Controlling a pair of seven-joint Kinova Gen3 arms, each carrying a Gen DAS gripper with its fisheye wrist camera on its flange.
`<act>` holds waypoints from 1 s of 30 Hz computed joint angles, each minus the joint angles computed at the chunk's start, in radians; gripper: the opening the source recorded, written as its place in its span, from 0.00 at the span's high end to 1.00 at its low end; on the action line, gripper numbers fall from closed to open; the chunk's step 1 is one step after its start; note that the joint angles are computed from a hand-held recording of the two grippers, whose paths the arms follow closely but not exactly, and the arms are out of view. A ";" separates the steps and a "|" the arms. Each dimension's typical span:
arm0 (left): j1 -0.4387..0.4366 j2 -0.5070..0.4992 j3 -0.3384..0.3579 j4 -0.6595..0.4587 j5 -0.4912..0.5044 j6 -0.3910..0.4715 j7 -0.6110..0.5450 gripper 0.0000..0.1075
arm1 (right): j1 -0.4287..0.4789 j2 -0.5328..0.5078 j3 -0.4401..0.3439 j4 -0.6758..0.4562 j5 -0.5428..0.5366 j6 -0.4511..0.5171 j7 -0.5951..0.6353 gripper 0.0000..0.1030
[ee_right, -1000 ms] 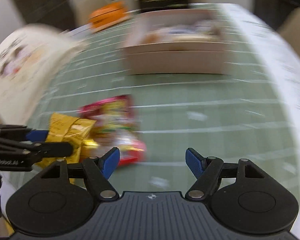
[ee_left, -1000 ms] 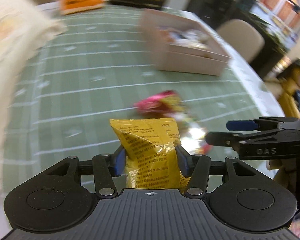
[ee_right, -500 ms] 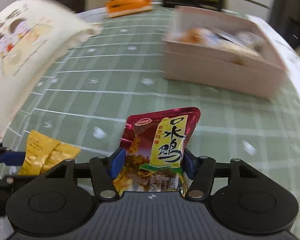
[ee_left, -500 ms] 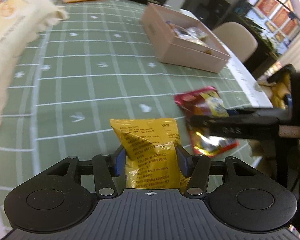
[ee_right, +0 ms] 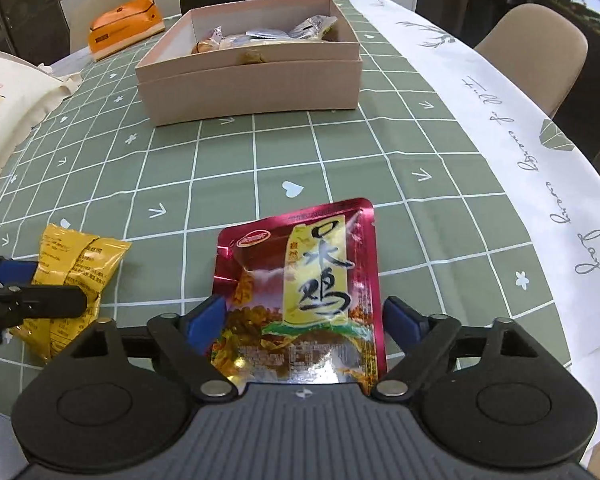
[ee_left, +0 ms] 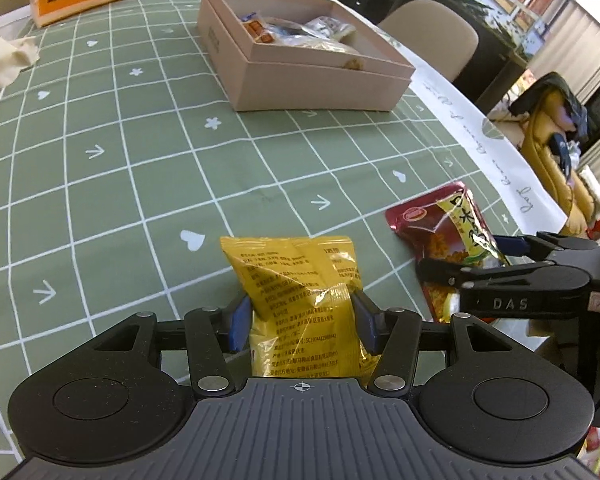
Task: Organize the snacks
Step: 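Carry the yellow bag over the pink box and release it with the left tool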
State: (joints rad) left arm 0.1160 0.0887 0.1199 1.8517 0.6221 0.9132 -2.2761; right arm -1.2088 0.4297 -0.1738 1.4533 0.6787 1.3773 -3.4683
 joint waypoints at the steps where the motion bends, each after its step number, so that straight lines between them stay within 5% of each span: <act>1: 0.004 -0.002 0.002 -0.001 -0.010 -0.004 0.006 0.46 | -0.002 0.007 0.001 -0.001 0.007 -0.003 0.001 0.05; 9: 0.017 0.001 0.006 -0.009 -0.030 -0.014 0.032 0.46 | 0.022 -0.006 -0.006 0.010 -0.013 -0.047 0.092 0.00; 17: 0.034 -0.002 0.014 -0.010 -0.061 -0.033 0.052 0.46 | -0.038 -0.022 0.001 0.022 0.036 0.012 -0.089 0.06; 23: 0.055 -0.013 0.022 -0.004 -0.103 -0.055 0.054 0.45 | 0.003 0.026 0.007 -0.002 0.040 0.015 -0.062 0.03; 25: 0.062 -0.015 0.024 -0.003 -0.116 -0.062 0.058 0.44 | 0.006 0.034 0.008 -0.015 0.038 0.019 -0.020 0.11; 30: 0.063 -0.014 0.022 -0.002 -0.103 -0.068 0.053 0.46 | -0.022 0.012 0.007 -0.074 0.044 0.066 0.063 0.70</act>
